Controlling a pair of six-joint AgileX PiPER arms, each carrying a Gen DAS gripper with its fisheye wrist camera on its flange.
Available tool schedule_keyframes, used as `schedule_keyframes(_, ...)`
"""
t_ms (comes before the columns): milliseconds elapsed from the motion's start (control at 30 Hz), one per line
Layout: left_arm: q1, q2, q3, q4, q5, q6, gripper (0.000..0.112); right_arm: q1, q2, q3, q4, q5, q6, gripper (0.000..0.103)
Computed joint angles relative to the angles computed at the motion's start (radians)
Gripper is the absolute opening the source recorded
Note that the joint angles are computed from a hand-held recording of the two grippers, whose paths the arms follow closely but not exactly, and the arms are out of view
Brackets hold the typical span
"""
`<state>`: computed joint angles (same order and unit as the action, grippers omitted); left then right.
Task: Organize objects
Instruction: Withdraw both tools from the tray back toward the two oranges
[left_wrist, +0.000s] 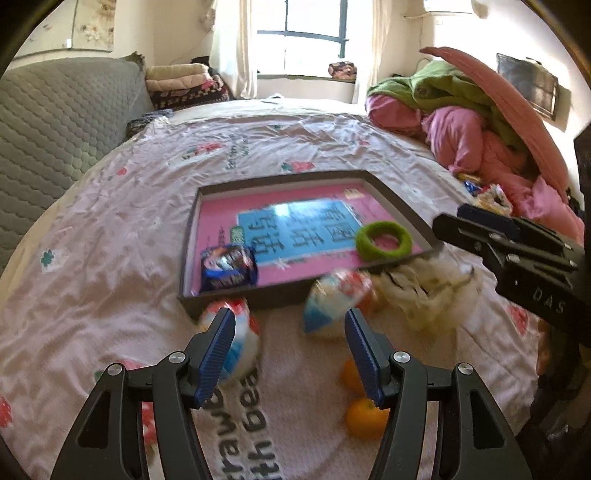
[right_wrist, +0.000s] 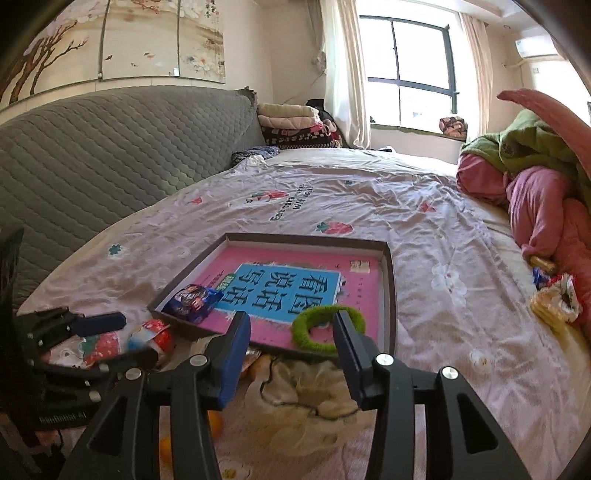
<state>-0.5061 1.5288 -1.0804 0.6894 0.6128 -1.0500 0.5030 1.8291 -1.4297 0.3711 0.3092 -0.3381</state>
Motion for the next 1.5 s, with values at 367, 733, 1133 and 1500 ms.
schedule_keyframes(367,-0.087,-0.018,0.093,0.027,-0.024,-0.098,0.064,0.026,-0.079,0.142,0.09,-0.033,-0.078,0.047)
schedule_keyframes(733,-0.05,0.0,0.09,-0.052,-0.062,-0.032,0.064,0.039,-0.144,0.261,0.065,-0.05,-0.041,0.047)
schedule_keyframes(1133,0.006,0.005,0.079,-0.189,-0.094,0.088,0.064,0.071,-0.173,0.358,0.033,-0.022,0.002,0.047)
schedule_keyframes(1500,0.001,0.008,0.057,-0.25,-0.08,0.126,0.064,0.133,-0.181,0.388,-0.059,-0.035,0.099,0.047)
